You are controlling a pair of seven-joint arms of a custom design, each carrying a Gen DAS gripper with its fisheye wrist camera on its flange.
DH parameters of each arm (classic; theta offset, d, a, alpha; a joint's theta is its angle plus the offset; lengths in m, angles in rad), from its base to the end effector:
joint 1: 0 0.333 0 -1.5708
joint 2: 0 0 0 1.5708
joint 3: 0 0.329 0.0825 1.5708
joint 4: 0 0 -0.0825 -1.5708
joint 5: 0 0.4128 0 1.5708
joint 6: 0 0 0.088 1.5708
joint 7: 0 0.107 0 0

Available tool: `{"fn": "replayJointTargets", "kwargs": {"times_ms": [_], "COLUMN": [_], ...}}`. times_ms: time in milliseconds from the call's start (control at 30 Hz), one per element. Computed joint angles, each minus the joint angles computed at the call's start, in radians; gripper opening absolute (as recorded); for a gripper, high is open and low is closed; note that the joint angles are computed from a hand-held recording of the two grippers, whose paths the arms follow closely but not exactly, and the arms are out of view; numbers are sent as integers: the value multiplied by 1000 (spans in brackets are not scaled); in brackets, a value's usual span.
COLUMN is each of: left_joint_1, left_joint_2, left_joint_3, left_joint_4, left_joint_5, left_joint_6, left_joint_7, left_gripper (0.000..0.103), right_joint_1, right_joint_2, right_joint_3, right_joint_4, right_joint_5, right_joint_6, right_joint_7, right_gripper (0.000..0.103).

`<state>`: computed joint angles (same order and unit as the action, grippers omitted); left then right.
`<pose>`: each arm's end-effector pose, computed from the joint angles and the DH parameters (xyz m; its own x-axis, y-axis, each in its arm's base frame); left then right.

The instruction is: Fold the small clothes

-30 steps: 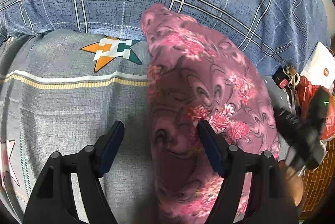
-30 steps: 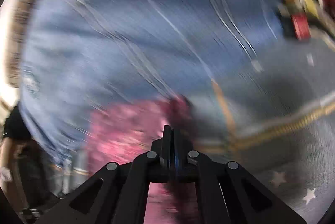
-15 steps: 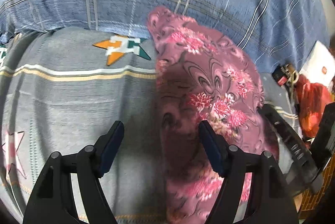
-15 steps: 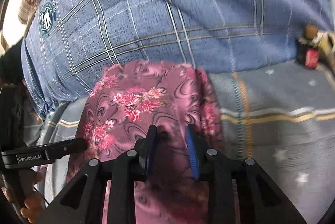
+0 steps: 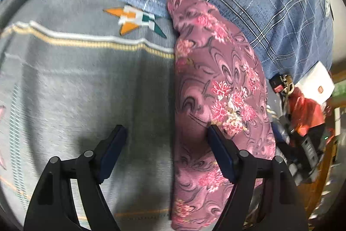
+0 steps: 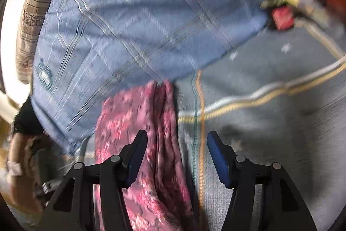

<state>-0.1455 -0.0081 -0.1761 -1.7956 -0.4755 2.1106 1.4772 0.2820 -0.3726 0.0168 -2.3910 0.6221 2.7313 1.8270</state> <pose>0.5807 -0.2163 0.5859 -0.0970 -0.8782 0.4683 -0.9756 -0.0091 -0.2192 0.4826 0.1262 0.5355 -0.2066 -0.7481 -0.6307 -0.7811 0.5142 -0.3541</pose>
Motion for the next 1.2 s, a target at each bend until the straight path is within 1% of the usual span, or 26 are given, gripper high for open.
{"fn": "replayJointTargets", "kwargs": {"times_ms": [33,67,100,133,167,200,233,300,367,400,467,500,533,567,600,633,667,733,800,900,1067,1133,1200], "left_joint_1": [-5,-10,-16,-23,-29,-35,-40,-53,-59,-61,-70,-72,-75,-76,-79,-83,-79,-83,-84,-81,-75,-73,-70], "left_joint_2": [-5,-6,0,3,10,17,20,33,29,23,25,23,20,12,3,-2,-16,-19,-33,-74,-166,-211,-264], "left_joint_3": [-5,-9,-13,-18,-23,-27,-31,-42,-46,-46,-51,-51,-52,-50,-51,-52,-46,-43,-38,-24,18,35,61], "left_joint_4": [-7,-9,-1,2,10,17,20,31,29,22,18,17,15,12,10,11,5,12,12,-13,-94,-140,-198], "left_joint_5": [10,6,-1,-6,-19,-31,-27,8,27,32,51,58,81,99,124,147,149,145,127,102,38,31,18], "left_joint_6": [19,23,12,9,5,-2,-4,16,35,53,85,93,105,111,120,128,127,134,136,136,123,127,139], "left_joint_7": [3,20,36,42,59,78,83,69,58,59,49,50,43,48,52,49,63,65,66,86,119,124,147], "left_gripper": [81,81,81,82,82,82,82,82,81,79,61,57,47,39,35,29,26,25,24,24,24,24,24], "right_joint_1": [45,79,100,95,95,104,99,106,116,101,48,44,43,38,30,17,7,-13,-10,10,35,68,103], "right_joint_2": [8,17,43,51,62,85,91,113,127,129,135,129,123,117,116,113,115,123,121,100,84,83,72], "right_joint_3": [-31,-54,-67,-44,-29,-25,-16,-23,-33,-20,35,39,43,52,66,83,97,131,141,138,171,171,178], "right_joint_4": [1,7,23,22,25,39,45,75,102,108,117,110,105,101,104,107,114,144,163,170,192,185,155], "right_joint_5": [63,120,169,153,149,165,164,210,282,249,70,47,39,14,-27,-86,-143,-267,-329,-354,-413,-385,-347], "right_joint_6": [6,-1,-22,9,37,45,50,27,-17,-38,-70,-59,-49,-37,-27,-24,-27,-41,-52,-57,-73,-25,49], "right_joint_7": [-69,-135,-204,-217,-246,-270,-270,-294,-347,-338,-245,-231,-216,-191,-161,-122,-86,2,54,91,180,184,189], "right_gripper": [60,60,62,63,67,76,79,80,76,72,60,53,44,39,33,31,30,28,28,27,27,27,27]}}
